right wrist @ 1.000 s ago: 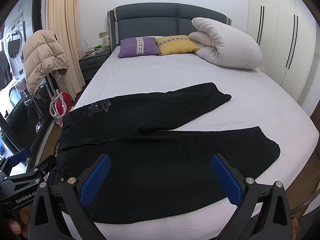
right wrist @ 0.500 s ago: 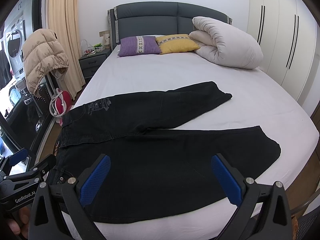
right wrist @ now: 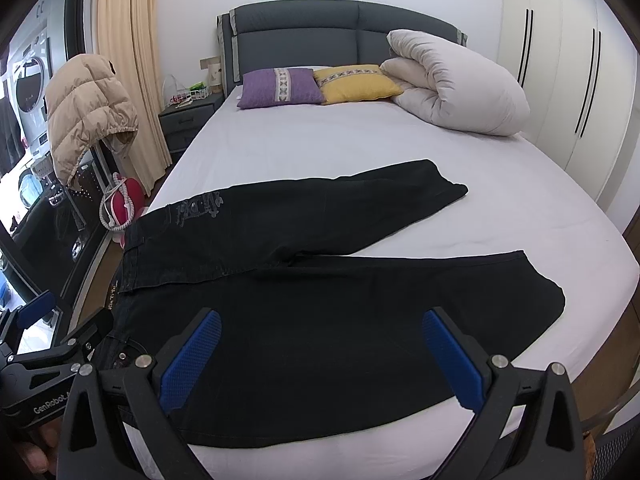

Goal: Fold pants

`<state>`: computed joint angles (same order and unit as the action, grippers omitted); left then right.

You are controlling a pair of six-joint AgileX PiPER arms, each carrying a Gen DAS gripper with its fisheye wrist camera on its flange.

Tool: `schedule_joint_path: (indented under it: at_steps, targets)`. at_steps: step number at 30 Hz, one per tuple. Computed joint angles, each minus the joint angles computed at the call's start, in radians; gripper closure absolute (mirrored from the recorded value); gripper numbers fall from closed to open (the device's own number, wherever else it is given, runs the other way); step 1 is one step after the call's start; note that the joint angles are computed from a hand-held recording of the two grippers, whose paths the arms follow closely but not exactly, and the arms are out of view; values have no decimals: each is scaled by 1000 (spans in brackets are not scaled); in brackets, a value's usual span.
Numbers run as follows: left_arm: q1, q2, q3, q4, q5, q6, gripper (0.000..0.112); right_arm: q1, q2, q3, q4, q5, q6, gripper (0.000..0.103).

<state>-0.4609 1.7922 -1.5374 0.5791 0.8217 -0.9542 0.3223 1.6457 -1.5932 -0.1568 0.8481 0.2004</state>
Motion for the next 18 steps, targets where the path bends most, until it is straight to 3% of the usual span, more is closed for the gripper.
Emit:
schedule_joint_path:
  at_steps: [4, 8, 10, 14, 18]
  targets:
    - [45, 2, 5, -79, -67, 87, 9, -5, 25, -27, 23, 17, -24, 0]
    - [120, 26, 9, -279, -176, 317, 9, -21, 73, -82, 64, 41, -76, 0]
    - [147, 65, -27, -373, -162, 431, 9, -33, 104, -114, 95, 51, -113, 0]
    - [183, 131, -87, -423, -156, 508, 9, -56, 187, -208, 170, 76, -219, 0]
    - [266, 235, -243, -444, -154, 630, 9, -108, 342, -431, 304, 164, -399, 0]
